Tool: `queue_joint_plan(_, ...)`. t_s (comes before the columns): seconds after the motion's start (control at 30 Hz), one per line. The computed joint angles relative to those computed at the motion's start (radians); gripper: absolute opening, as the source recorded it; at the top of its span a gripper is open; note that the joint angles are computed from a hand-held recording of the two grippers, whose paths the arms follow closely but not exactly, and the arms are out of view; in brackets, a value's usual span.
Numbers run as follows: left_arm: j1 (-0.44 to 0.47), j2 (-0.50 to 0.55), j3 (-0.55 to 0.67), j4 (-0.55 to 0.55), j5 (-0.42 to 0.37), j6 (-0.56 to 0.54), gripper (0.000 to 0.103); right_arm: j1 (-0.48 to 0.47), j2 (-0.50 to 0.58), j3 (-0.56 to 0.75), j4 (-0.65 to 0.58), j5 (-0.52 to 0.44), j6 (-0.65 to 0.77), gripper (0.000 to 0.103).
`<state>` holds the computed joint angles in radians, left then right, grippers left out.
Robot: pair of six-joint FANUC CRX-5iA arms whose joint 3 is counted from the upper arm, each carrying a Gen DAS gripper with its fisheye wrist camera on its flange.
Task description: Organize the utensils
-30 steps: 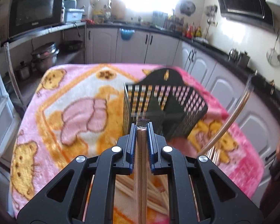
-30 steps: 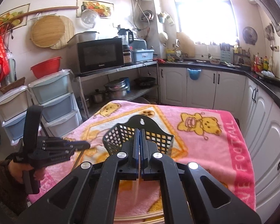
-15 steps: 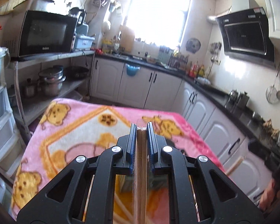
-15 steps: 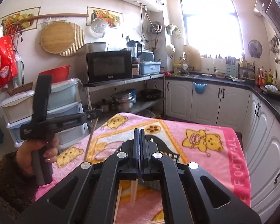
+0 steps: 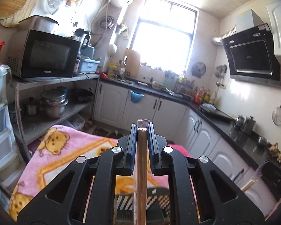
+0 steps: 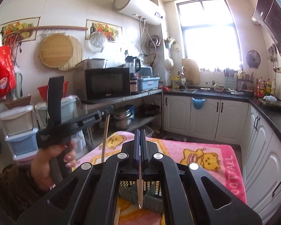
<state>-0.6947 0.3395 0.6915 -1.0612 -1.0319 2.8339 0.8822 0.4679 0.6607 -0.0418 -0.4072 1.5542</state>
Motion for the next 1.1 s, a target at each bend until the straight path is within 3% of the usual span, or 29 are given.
queue_joint_plan(0.33,-0.004,0.101,0.108,-0.136,-0.058,0.086,0.008,-0.017,0.057,0.081,0.119,0.015,-0.126,0.001)
queue_joint_plan(0.57,-0.008,0.167,0.150,-0.190,-0.094,0.076,0.008,-0.029,0.116,0.143,0.170,-0.022,-0.190,0.001)
queue_joint_plan(1.1,0.002,0.149,0.013,-0.197,-0.023,0.159,0.008,-0.018,0.152,0.055,0.307,0.035,-0.370,0.001)
